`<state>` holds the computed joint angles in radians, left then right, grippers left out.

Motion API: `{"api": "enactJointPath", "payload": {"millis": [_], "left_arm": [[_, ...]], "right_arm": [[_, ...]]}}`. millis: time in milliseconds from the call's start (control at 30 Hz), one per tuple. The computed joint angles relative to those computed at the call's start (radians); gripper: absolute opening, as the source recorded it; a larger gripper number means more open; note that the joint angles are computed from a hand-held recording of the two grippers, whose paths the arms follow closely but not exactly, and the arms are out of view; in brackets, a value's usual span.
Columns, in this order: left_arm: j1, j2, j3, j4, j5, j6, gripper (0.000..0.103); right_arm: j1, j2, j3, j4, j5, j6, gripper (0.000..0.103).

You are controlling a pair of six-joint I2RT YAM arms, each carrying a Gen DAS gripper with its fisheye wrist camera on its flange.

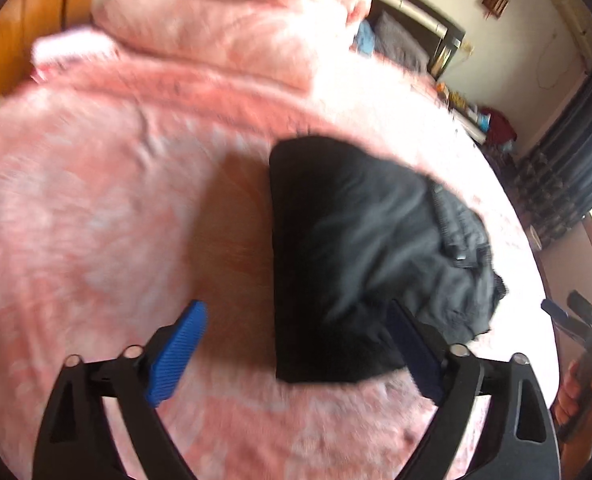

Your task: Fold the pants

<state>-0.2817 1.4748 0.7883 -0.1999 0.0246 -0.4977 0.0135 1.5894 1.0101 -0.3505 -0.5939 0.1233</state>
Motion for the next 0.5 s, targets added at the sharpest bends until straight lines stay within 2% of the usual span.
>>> {"api": "enactJointPath", "payload": {"millis": [67,133,267,333,367,400,433,500], "left_arm": [[-0.066,-0.139,-0.061,-0.044,-0.098,-0.032,0.099],[-0.152,-0.278,-0.104,-0.133,-0.193,-0.082,0.099],[-0.4,-0.484,-0.113,-0.38,-0.455,-0.249,0.099],[-0.583,-0.539,-0.071,-0.561,-0.597,-0.401,0.099],[-0.64,-0.54,-0.051,-0.621,-0.637,-0.456,0.099],[-0.715,-0.527,-0.02,-0.698,-0.686,-0.528,0.099],[-0.828,-0.491,0.036,-0.826,-0.757,-0.647,0.099],[-0.969,-0.437,0.103,-0.977,-0.828,-0.813,0.099]], "right_arm": [[-0.003,-0.167,-0.115,-0.001,0.03,0.024,0.098],[0.019,-0.326,-0.205,-0.021,0.095,0.048,0.099],[0.067,-0.659,-0.321,-0.17,0.24,0.056,0.1],[0.117,-0.775,-0.329,-0.276,0.319,0.058,0.1],[0.153,-0.829,-0.328,-0.327,0.371,0.072,0.1],[0.213,-0.879,-0.321,-0.379,0.449,0.108,0.1],[0.291,-0.919,-0.309,-0.431,0.536,0.148,0.1],[0.467,-0.994,-0.282,-0.525,0.682,0.228,0.1]]}}
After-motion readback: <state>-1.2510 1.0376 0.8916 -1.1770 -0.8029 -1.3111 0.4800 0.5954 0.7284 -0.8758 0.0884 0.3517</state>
